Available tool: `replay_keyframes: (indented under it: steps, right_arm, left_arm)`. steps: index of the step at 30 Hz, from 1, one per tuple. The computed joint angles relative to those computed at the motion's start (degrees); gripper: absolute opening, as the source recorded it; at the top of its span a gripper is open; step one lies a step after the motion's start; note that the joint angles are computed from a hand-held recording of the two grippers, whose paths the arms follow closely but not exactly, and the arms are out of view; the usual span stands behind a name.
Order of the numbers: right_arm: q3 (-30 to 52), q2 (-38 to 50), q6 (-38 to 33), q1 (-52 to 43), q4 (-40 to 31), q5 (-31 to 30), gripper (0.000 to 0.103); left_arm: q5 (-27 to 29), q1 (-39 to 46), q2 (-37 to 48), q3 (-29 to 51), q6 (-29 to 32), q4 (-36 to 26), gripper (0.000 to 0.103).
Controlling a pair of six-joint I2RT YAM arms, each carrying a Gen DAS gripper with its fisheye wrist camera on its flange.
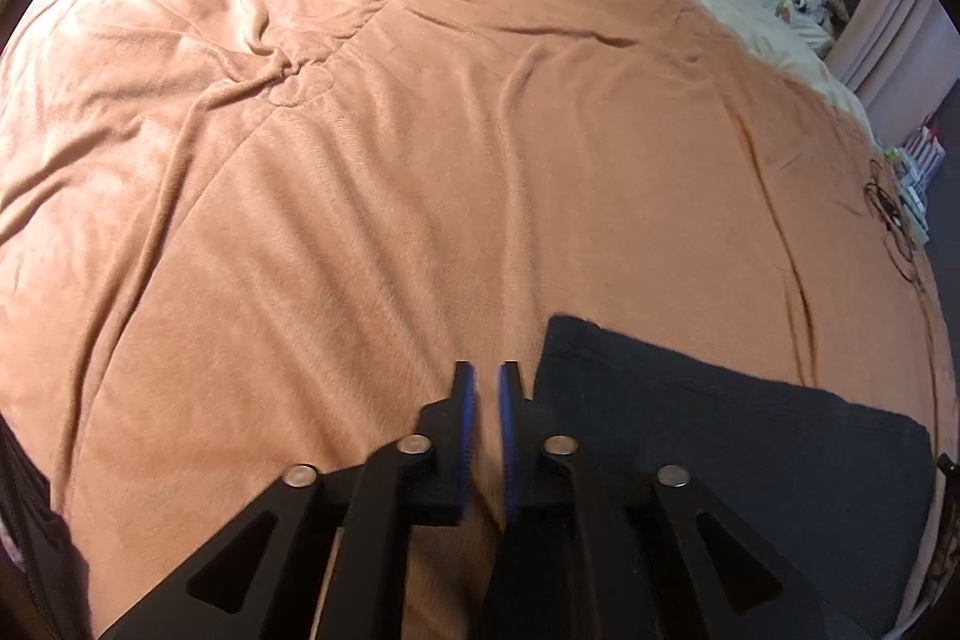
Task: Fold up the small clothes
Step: 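Open both grippers and lay the folded shirt flat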
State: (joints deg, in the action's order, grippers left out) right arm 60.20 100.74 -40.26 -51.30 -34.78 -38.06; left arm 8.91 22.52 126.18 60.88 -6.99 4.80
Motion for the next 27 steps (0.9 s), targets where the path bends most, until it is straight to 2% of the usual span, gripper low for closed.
replay_keyframes:
  steps: [4, 6, 7, 8, 9, 10, 13, 15, 16, 18, 23, 27]
  right_arm:
    - [0.24, -1.69, -9.02, -4.42, -6.66, -1.67, 0.0]
    - [0.64, -1.88, -12.04, -6.25, -8.97, -2.1, 0.005]
    - [0.5, -2.08, -14.1, -7.75, -10.5, -2.36, 0.023]
    - [0.69, -2.21, -16.82, -9.79, -12.85, -2.86, 0.053]
    - [0.62, -2.41, -19.41, -11.95, -14.72, -3.88, 0.064]
    - [0.38, -2.85, -21.83, -13.97, -16.12, -4.68, 0.071]
    - [0.32, -3.64, -31.09, -19.28, -22.92, -5.45, 0.071]
    - [-1.53, -6.0, -36.41, -23.8, -24.16, -6.58, 0.071]
    - [-2.56, -7.4, -38.27, -25.5, -24.01, -6.6, 0.071]
    - [-2.38, -7.53, -44.43, -28.54, -28.36, -5.65, 0.071]
    - [-1.99, -6.44, -57.52, -36.5, -35.16, -4.48, 0.071]
    - [-2.59, -5.42, -63.05, -41.53, -36.18, -3.46, 0.071]
  left_arm:
    - [1.98, 0.78, -5.95, -7.01, 1.54, 1.8, 0.033]
    - [2.51, 1.25, -9.51, -11.39, 2.48, 3.03, 0.041]
    - [3.06, 1.76, -11.91, -14.36, 2.83, 3.76, 0.042]
    - [3.56, 2.23, -13.0, -15.53, 3.09, 3.87, 0.043]
    - [4.21, 2.74, -14.85, -17.67, 3.39, 4.22, 0.043]
    - [5.0, 3.3, -17.2, -20.29, 3.95, 4.57, 0.043]
    - [6.43, 4.61, -22.97, -26.47, 5.49, 5.41, 0.048]
    - [7.27, 5.61, -26.53, -30.16, 6.44, 6.19, 0.061]
    - [7.76, 6.12, -28.76, -32.5, 7.06, 6.79, 0.063]
    - [8.51, 6.86, -32.59, -35.84, 8.27, 6.66, 0.068]
    - [11.48, 10.5, -40.94, -43.32, 11.58, 4.3, 0.068]
    - [12.75, 12.94, -43.92, -47.75, 14.8, 3.7, 0.068]
